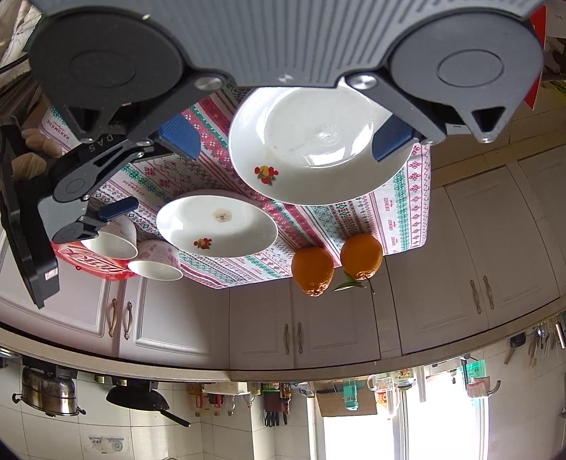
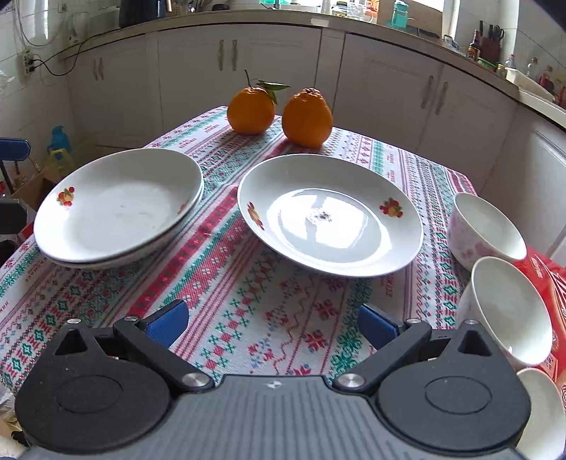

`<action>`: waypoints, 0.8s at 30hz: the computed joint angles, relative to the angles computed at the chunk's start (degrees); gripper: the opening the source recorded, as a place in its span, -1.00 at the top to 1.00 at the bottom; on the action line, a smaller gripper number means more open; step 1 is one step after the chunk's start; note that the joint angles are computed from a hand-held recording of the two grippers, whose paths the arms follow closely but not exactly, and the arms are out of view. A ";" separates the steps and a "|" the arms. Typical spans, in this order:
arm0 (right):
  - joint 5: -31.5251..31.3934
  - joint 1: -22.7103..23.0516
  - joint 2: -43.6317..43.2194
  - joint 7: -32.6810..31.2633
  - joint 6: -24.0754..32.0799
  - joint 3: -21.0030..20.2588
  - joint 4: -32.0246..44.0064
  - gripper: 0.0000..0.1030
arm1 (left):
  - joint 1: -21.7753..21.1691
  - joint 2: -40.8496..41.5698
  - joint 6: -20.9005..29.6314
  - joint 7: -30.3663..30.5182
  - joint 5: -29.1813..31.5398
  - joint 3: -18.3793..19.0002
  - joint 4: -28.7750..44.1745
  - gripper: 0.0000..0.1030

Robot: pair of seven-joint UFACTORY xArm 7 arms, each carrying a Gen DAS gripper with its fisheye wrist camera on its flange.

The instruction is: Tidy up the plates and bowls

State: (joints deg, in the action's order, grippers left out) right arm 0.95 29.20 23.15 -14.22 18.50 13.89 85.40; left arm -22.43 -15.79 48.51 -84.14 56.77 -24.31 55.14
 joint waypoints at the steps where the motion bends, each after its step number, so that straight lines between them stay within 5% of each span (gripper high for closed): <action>1: -0.27 0.08 -0.20 0.24 -0.52 -0.36 -0.57 -1.00 | 0.07 0.48 -0.16 0.09 0.43 -0.08 0.35 -0.99; 9: -1.04 -0.57 1.79 2.32 0.28 -1.09 0.45 -1.00 | -0.99 5.74 -1.76 6.44 1.26 2.29 5.09 -0.99; 17: 3.17 -2.48 4.47 -0.36 0.58 1.09 3.10 -1.00 | -0.46 10.94 -8.76 14.56 1.88 7.29 10.30 -0.99; 24: 3.58 -2.04 5.81 -0.24 -0.75 0.49 4.37 -1.00 | 0.04 18.77 -16.95 26.52 -5.63 12.44 17.52 -0.99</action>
